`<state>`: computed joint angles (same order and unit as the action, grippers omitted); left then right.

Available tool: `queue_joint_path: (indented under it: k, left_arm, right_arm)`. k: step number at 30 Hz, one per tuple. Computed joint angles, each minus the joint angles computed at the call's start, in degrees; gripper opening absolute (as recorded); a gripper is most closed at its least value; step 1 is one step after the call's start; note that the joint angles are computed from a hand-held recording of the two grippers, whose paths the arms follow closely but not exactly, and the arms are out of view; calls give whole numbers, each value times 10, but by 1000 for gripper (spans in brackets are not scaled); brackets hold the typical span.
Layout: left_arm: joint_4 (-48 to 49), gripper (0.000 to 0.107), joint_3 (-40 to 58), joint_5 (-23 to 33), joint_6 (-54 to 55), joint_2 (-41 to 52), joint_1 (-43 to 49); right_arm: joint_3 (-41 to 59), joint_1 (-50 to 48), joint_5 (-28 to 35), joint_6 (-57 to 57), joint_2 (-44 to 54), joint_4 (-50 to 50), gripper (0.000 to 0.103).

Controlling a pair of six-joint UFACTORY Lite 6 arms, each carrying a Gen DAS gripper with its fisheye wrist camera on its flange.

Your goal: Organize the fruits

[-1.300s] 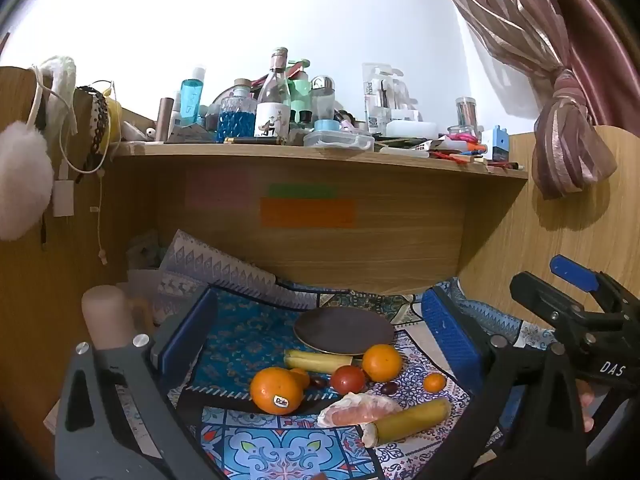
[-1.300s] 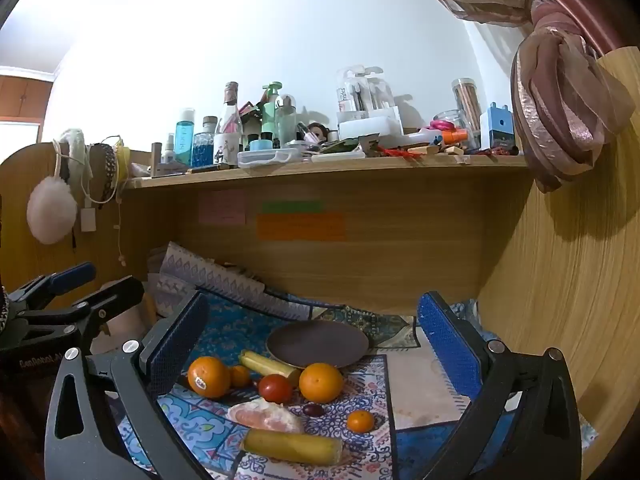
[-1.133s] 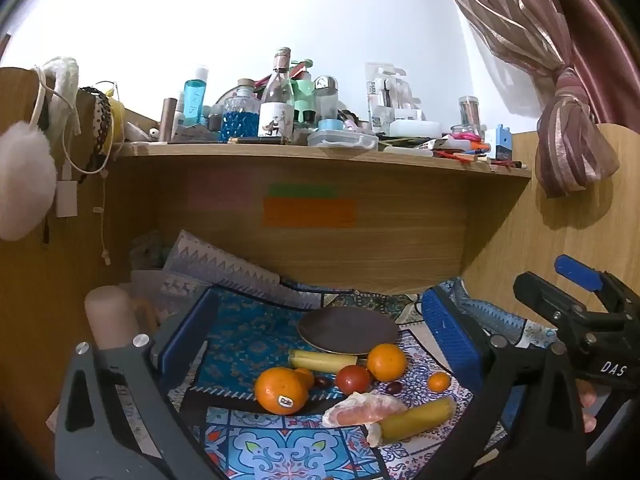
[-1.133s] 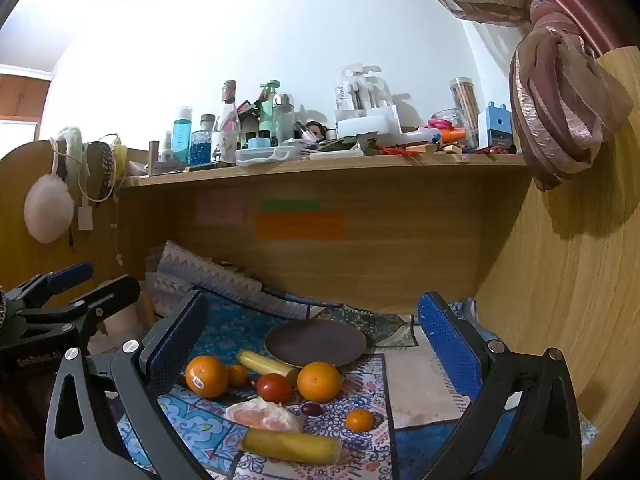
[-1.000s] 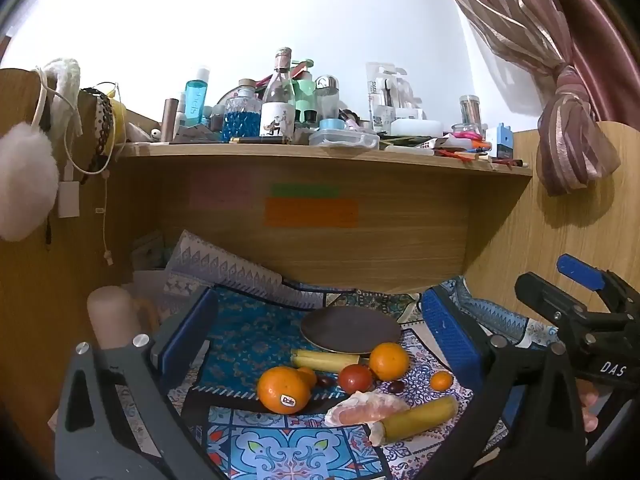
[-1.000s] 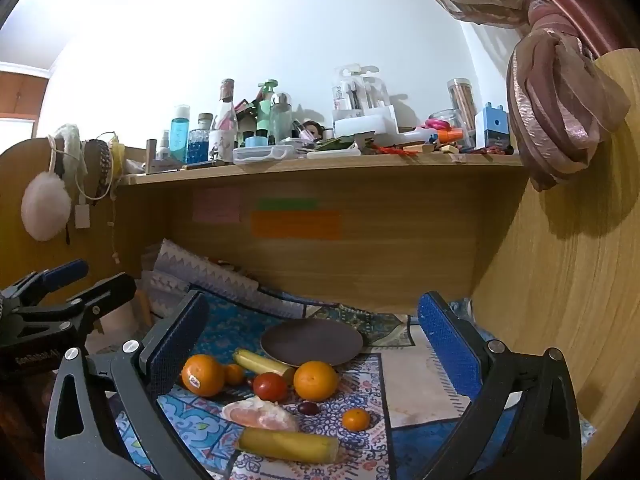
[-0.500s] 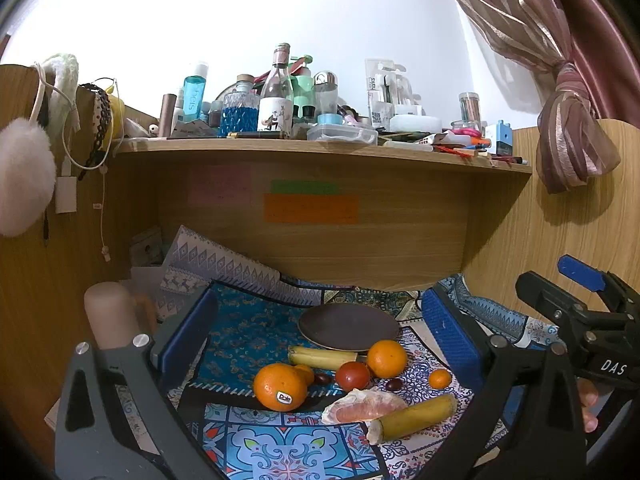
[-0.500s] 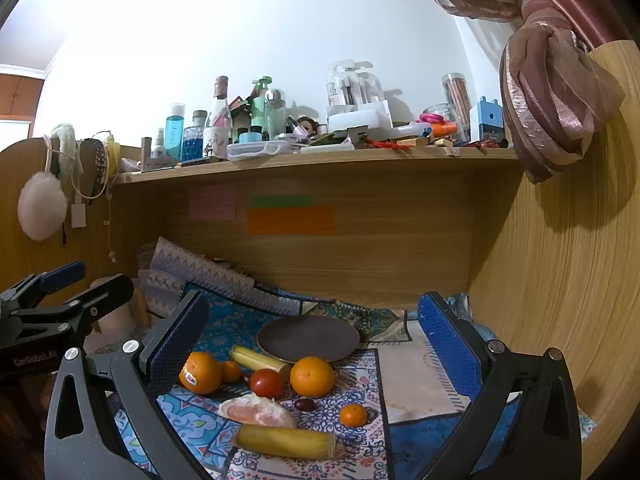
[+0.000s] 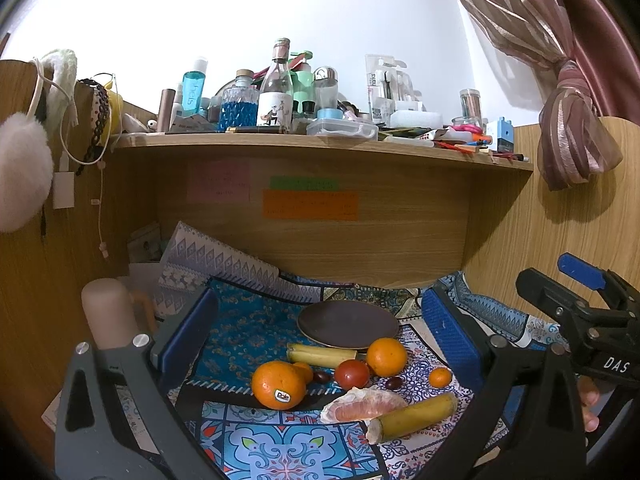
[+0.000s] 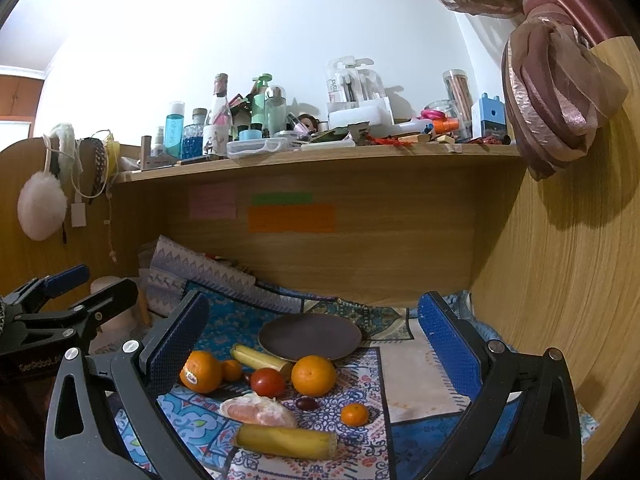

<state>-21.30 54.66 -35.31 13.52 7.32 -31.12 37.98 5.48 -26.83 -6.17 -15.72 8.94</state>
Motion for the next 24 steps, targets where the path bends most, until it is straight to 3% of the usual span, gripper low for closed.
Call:
queue_joint_path:
  k: [24]
  left_arm:
    - [-1, 103, -2, -15, -2, -1, -8]
  right_arm:
    - [1, -3, -3, 7, 0, -7, 103]
